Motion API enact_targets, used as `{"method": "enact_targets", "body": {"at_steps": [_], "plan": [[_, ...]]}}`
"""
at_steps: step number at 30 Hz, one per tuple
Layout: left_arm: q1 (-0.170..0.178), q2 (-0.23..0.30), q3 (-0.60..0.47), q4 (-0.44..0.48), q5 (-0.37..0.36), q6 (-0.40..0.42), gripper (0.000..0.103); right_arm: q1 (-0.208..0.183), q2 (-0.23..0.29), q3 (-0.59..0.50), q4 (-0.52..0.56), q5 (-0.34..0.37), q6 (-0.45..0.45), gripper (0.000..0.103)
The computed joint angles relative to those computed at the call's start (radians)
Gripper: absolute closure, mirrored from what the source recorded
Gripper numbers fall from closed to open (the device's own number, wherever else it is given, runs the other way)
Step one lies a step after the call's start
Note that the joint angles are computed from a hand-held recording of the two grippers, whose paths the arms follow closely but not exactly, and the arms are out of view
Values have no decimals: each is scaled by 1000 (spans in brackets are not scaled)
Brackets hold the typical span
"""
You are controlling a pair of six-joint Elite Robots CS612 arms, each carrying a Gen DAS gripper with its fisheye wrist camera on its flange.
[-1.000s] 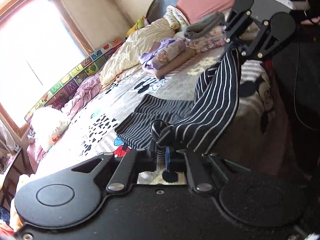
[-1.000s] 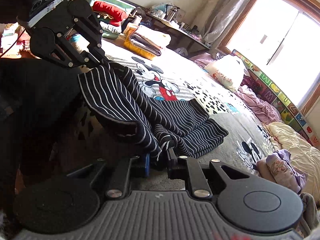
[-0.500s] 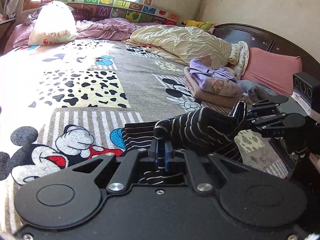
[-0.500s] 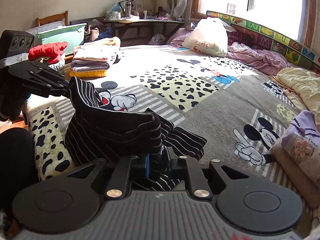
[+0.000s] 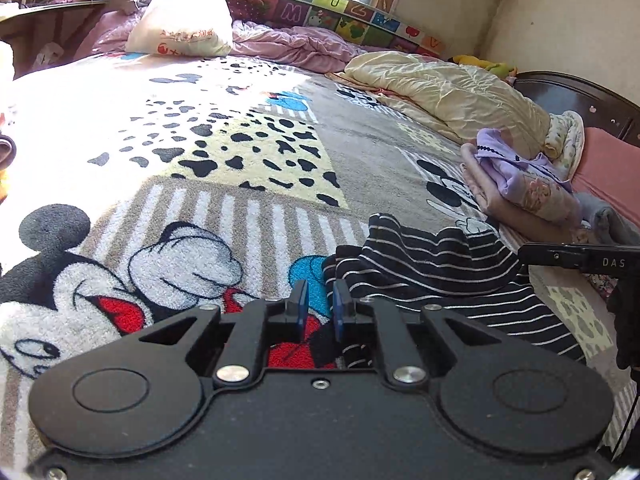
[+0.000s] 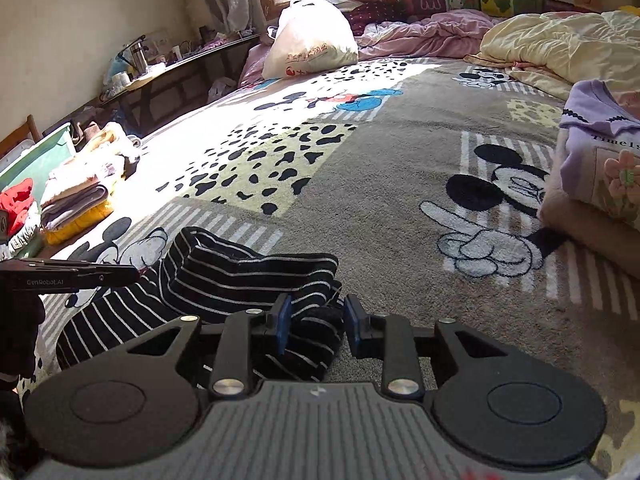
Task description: Fold clothes
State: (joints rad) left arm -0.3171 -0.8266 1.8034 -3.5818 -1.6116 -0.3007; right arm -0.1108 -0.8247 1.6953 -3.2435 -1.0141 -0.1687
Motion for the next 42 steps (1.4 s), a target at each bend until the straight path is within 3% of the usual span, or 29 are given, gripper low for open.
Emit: {"method": "enact_targets", "body": {"at_steps": [3,6,8,10,12,13,15,19,24,29,32,35,39,42], "plan": [[-39,-8,62,-191,52,82,85,-1,-3,62,-197,-21,46,64],[-54,-5,78,-265,-26,227,70,-4,-10,125,-335,17,30,64],[-72,-3,82,-222,0,323,68,3,-17,155,-354,37,-40,64],[-89,3,85,-114,62,374,64,18,-16,173,-348,30,-143,61],[-96,30,87,-133,99,376,64,38,-9,173,-273,-10,-264,60],[-99,21,88,-103,112,380,63,47,-3,169,-247,-32,-280,59],[-104,-2,90,-50,133,381,63,43,14,158,-258,-16,-233,59],[-105,-6,107,-75,139,365,64,38,-5,168,-290,-5,-254,59],[-92,-24,93,-101,90,339,64,19,-1,165,-355,9,-208,51],[-71,28,2,-124,19,368,64,16,32,90,-300,29,-203,50],[-68,56,-33,-16,55,348,63,16,55,39,-217,75,-223,50],[-65,79,-42,-18,66,333,55,21,73,-5,-84,91,-275,49],[-66,80,-45,-16,71,326,51,9,100,-14,-117,143,-226,48],[-74,66,-23,-53,96,324,50,15,90,0,-130,113,-237,48]]}}
